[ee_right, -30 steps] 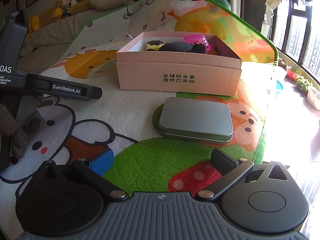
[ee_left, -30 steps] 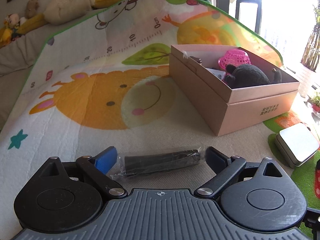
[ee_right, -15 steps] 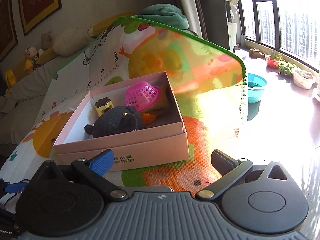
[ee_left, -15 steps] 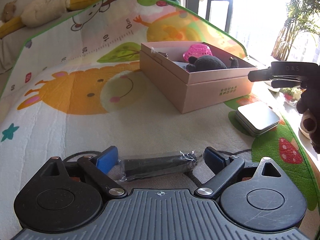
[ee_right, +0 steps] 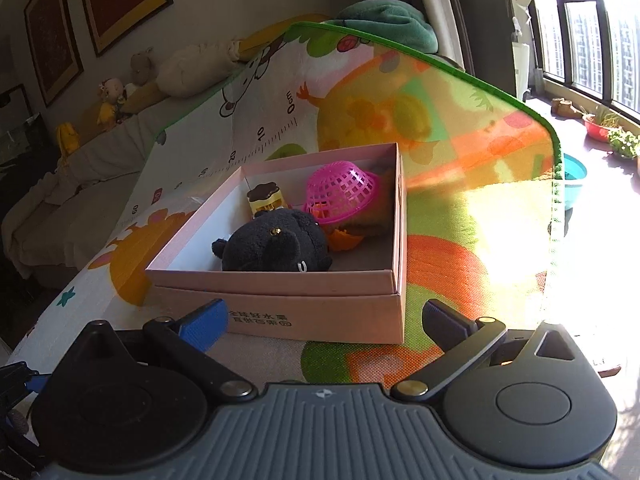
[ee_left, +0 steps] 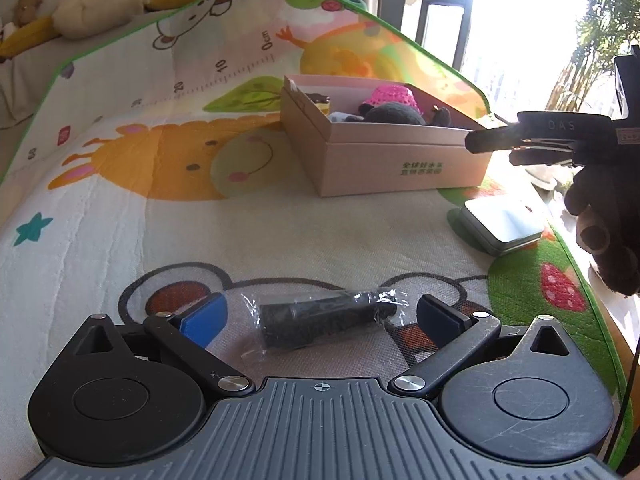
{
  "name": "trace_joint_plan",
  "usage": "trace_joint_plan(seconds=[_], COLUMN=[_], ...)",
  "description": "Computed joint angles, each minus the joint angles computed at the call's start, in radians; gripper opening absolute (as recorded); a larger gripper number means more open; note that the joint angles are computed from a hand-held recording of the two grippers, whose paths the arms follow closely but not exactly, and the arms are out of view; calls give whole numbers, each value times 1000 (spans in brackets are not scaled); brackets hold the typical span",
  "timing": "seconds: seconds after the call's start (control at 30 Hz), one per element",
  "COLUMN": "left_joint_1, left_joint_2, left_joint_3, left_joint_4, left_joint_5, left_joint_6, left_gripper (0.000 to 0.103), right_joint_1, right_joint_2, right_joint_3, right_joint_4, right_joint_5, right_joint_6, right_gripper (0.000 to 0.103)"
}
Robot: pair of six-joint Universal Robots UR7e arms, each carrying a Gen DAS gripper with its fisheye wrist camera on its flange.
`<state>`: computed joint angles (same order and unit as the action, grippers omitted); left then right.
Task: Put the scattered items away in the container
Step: 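Grasp the grey metal tin with the right tool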
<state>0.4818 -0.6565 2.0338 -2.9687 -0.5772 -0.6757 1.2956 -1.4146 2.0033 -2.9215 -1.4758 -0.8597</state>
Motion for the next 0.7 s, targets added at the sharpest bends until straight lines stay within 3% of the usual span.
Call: trace_joint_plan(seconds=[0.17, 0.27, 0.5, 0.57, 0.7], left_joint_1=[2, 0, -19, -24, -26], left_joint_2=[16, 15, -9, -14, -9], left_joint_3=[-9, -7, 15, 18, 2], left_joint_4=[11, 13, 65, 88, 122], left_joint_5=[5, 6, 24, 24, 24], left_joint_6=[2, 1, -85, -109, -116], left_gripper=[103, 103, 103, 103, 103], right_joint_1=[15, 5, 31, 30, 7], right_joint_2=[-19, -21, -8, -14, -82], right_joint_3=[146, 202, 199, 204, 235], right_joint_4=[-240, -335, -282, -285, -204], right_joint_5=[-172, -154, -208, -206, -167], right_joint_6=[-155, -195, -187, -184, -181], right_gripper=[103, 103, 102, 92, 92])
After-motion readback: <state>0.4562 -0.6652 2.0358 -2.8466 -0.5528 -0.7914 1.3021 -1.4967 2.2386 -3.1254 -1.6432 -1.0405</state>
